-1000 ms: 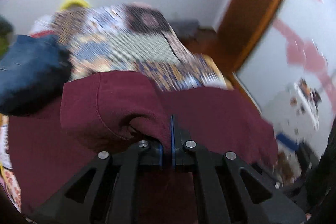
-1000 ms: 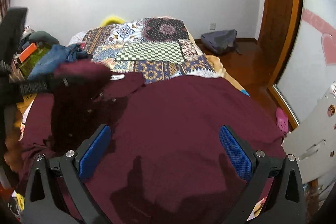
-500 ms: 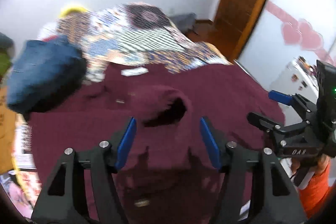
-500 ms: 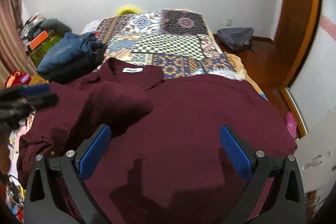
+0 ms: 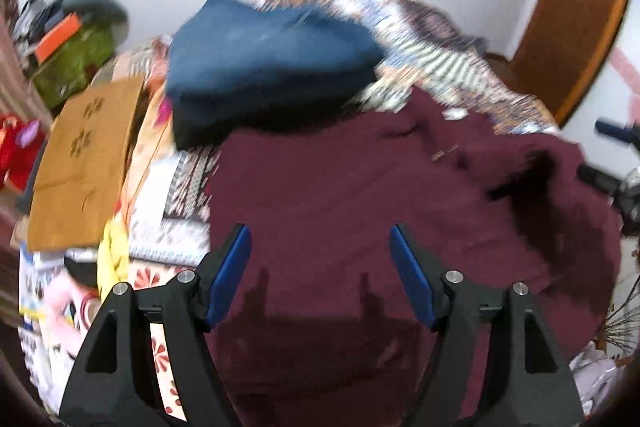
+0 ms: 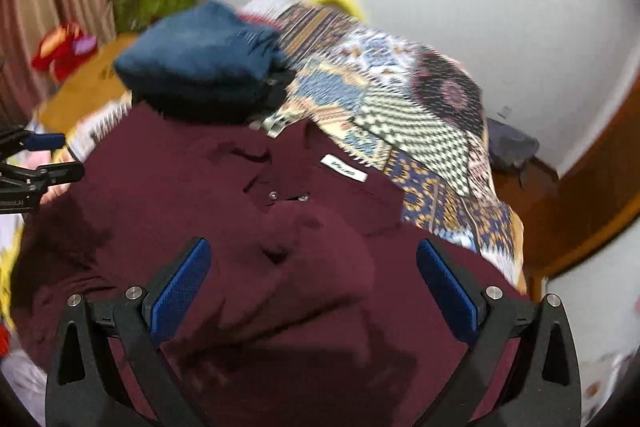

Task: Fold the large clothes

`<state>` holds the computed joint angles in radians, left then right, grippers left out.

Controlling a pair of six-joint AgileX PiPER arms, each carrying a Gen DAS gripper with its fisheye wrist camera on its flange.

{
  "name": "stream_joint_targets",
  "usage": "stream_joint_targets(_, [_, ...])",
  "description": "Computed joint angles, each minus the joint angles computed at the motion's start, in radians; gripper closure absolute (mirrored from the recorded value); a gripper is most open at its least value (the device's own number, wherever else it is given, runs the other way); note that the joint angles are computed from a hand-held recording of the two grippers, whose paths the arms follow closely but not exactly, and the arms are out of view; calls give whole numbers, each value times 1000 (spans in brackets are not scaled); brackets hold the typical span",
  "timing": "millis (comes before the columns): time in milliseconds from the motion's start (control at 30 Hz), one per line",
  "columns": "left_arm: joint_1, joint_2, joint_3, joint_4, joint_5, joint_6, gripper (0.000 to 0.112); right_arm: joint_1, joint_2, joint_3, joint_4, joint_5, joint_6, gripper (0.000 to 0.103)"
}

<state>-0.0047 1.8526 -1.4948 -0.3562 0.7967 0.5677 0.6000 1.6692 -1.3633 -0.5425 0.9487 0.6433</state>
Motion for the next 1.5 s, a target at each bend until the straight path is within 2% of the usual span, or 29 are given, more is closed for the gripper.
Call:
stream_joint_targets(67, [18, 47, 0, 25, -7, -19, 42, -23, 101, -89, 35, 48, -87, 3])
stream_joint_targets(133, [35, 94, -6, 38, 1, -31, 42, -42, 179, -158, 60, 107, -153, 11])
stream_joint_targets(200, [43, 135, -12, 46, 5, -43, 42, -71, 227, -190, 99, 147, -210, 24])
stream_joint_targets(233, [49, 151, -10, 47, 5, -43, 42, -89, 237, -184, 124, 154, -232, 26])
stream_joint_targets(267, [58, 160, -1, 41, 1, -33, 42, -101, 232, -167, 140, 153, -240, 29])
stream_joint_targets(333, [64, 169, 13, 26, -1, -17, 41, -117, 200, -103, 149, 132, -239, 44])
stream_joint_targets(400, [70, 169, 52, 5, -40, 12, 38, -131, 149, -17, 156, 99, -228, 63])
stream_joint_targets(500, [73, 154, 92, -11, -78, 32, 35, -147, 39, 122, 141, 29, -148, 70])
stream_joint_targets(633, [72, 136, 125, -18, -103, 38, 32, -183, -130, 301, 127, -56, 7, 72])
stream_joint_targets(733, [70, 130, 142, -19, -115, 44, 28, -278, -269, 451, 245, -166, 4, 72])
stream_joint_targets(767, [67, 131, 146, -14, -124, 41, 27, -287, -303, 487, 233, -168, 39, 78])
stream_joint_targets(833, [59, 128, 153, 3, -140, 28, 26, -322, -371, 559, 280, -228, 22, 79])
stream_joint_targets(1067, [43, 127, 136, 73, -122, -58, 26, -366, -449, 617, 332, -316, 39, 83])
stream_joint_targets(1200, [19, 96, 134, 142, -110, -119, 26, -323, -500, 599, 196, -308, 159, 86])
stream_joint_targets(1300, [11, 55, 145, 116, -102, -95, 26, -319, -542, 598, 132, -282, 206, 86])
stream_joint_targets(1367, [-2, 31, 154, 101, -103, -83, 26, -363, -543, 608, 189, -269, 141, 85])
stream_joint_targets(1500, [-39, 42, 162, 139, -111, -109, 26, -489, -553, 678, 368, -272, -12, 75])
